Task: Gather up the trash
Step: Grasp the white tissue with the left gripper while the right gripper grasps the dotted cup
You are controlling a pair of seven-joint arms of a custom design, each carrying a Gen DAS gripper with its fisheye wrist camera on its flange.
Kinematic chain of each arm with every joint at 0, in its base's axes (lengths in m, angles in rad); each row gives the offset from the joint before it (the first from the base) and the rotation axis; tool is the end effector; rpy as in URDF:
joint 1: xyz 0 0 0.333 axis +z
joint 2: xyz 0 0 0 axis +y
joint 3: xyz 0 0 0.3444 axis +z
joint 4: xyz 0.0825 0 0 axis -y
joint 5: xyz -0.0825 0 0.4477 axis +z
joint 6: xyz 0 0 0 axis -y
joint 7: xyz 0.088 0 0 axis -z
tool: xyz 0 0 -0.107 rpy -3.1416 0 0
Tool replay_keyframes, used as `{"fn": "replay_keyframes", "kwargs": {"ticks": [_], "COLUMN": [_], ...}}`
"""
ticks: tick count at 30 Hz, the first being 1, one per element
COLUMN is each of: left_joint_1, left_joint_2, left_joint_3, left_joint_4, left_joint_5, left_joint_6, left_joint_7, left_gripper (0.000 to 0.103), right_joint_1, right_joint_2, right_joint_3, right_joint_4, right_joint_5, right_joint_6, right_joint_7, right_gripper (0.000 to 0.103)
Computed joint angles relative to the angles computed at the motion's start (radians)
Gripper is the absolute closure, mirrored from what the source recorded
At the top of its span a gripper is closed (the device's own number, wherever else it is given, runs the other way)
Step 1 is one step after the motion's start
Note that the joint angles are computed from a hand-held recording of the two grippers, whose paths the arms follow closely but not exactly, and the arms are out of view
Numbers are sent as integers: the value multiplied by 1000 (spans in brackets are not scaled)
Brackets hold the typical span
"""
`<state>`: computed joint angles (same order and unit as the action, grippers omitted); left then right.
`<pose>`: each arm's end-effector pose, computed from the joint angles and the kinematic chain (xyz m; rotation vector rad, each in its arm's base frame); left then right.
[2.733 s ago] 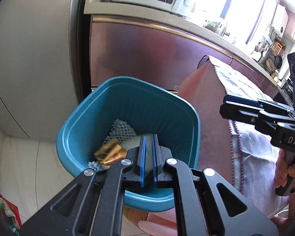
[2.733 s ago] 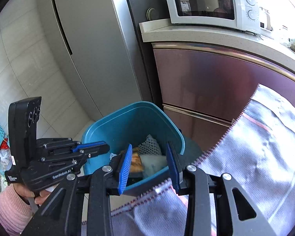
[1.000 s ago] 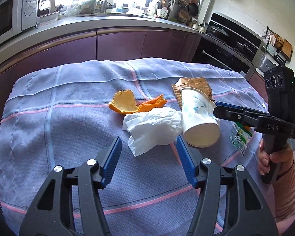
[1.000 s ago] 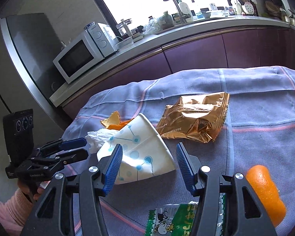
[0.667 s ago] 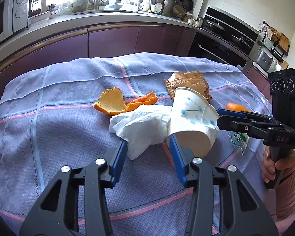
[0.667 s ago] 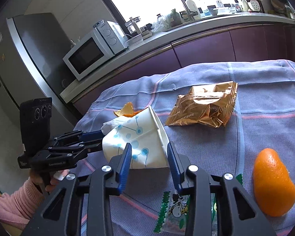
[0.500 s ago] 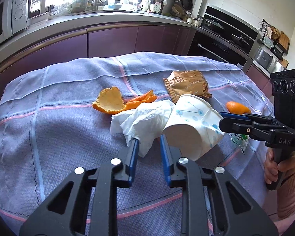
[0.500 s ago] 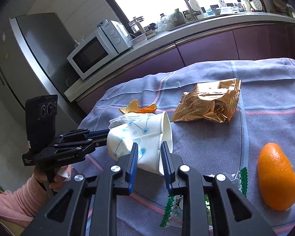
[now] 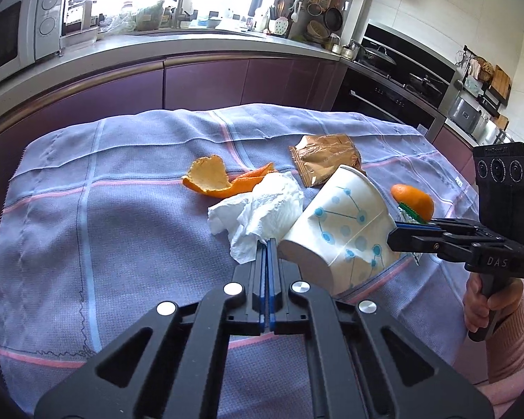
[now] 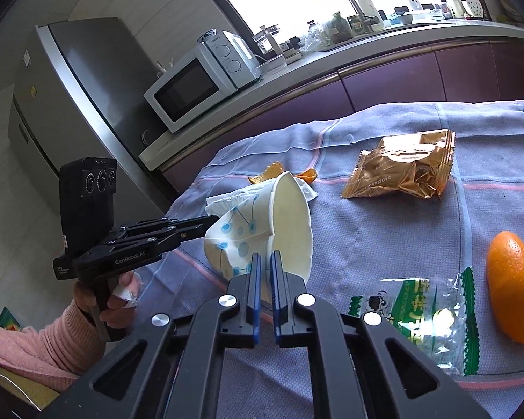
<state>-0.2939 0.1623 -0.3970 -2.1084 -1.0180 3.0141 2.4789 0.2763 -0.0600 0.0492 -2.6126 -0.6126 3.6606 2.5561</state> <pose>0.5424 -0.3582 0.3923 -1.2779 2.4223 -1.1882 0.4447 0.2287 0.3729 -1.5217 1.4426 -0.1857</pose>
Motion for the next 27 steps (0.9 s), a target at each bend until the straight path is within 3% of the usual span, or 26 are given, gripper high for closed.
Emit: {"fn": "replay_keyframes", "kwargs": {"ticks": [4,11,13,14,15,21,25,27], "left_joint_1": [19,-11,-18,-19,-22,-39,-34,-20], "left_joint_2": [-54,-129,-132,-131,-127,-70,-28,-23], "left_joint_3": [0,75,90,95,97,90,85,68], "left_joint_4": [-46,-122,-128,-127,-123,-80,-48,-47], "left_joint_5": [-127,-217,-193,-192,-200,-34,111,115], "left_joint_6": [-9,-36,-41,-49,-45,-21,-36,-34], "left_joint_7": [95,161,135,133,143,19,-115,-127], "left_gripper": [102,98,81,66,61,62,97,101], "right_joint_1": [5,11,12,11,10,10,14,17], "right_joint_2": [1,-1,7,11,16,13,5,-2], "right_joint_3": [4,6,3,5,4,11,15,18], "right_joint_4": [1,2,8,8,10,10,1,-7], "right_joint_5": [-3,-5,-12,-3,-6,1,30,58], "right_joint_6": [7,-11,-7,-6,0,-1,2,6], "right_joint_7": [0,5,14,12,20,8,-13,-32], "right_gripper": [99,96,94,93,93,98,100,101]}}
